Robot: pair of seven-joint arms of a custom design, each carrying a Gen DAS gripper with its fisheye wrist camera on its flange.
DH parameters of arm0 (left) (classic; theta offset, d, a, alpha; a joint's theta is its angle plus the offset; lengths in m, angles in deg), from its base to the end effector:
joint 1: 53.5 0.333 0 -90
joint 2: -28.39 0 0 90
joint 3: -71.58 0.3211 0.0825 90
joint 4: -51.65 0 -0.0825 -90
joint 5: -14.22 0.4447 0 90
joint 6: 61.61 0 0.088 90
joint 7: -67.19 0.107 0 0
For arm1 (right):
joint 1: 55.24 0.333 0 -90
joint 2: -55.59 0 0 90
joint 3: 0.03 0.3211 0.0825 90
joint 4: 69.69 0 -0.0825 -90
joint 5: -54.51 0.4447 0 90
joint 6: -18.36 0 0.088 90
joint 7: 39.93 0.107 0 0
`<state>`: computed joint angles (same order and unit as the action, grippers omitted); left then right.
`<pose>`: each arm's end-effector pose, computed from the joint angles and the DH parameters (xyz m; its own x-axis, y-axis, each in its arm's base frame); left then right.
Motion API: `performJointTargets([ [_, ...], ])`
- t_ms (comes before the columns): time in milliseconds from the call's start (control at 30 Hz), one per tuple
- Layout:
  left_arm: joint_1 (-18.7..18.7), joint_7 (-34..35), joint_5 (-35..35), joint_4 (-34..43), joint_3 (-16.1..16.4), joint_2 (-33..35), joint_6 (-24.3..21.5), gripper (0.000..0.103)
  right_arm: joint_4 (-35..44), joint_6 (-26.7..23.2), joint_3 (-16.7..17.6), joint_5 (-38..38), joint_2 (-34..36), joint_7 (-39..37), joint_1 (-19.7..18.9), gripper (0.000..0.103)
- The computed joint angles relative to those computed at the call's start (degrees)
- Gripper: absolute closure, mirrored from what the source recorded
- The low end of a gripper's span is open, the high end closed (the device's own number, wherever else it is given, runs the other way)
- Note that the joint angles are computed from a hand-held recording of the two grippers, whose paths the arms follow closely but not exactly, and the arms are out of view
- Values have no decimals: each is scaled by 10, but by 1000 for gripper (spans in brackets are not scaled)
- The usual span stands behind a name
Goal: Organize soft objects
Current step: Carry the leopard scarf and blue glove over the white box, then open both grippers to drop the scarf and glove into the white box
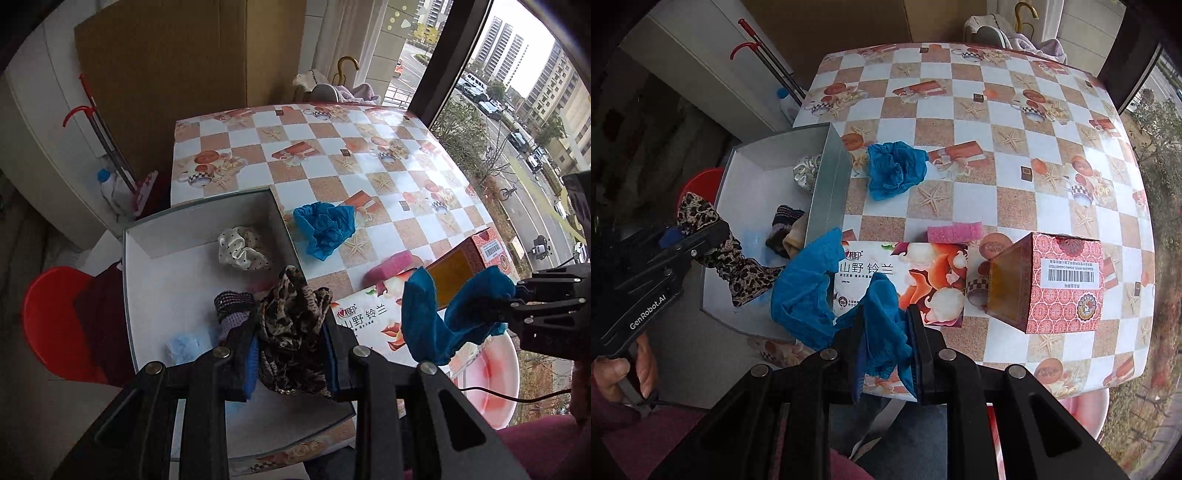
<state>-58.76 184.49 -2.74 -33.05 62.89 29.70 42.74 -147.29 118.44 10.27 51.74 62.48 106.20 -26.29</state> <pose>0.6201 -0.1773 0.6953 -0.6532 -0.7473 0.1221 -0.7202 0.5633 -0.4050 0.5254 0.4127 0.6885 -0.2684 -0.9402 -0.2098 -0.9363 0.3058 -0.1729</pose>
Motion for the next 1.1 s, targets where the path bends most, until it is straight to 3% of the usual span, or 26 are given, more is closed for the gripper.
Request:
performJointTargets([
  [633,19,-39,23,-33,9,-16,10,72,305,-76,-13,1,216,-78,38,82],
  [833,17,-34,27,-37,8,-20,7,72,350,-87,-23,1,245,-76,50,82],
  [1100,16,-30,28,-35,7,-17,1,72,322,-78,-23,12,230,-68,46,82],
])
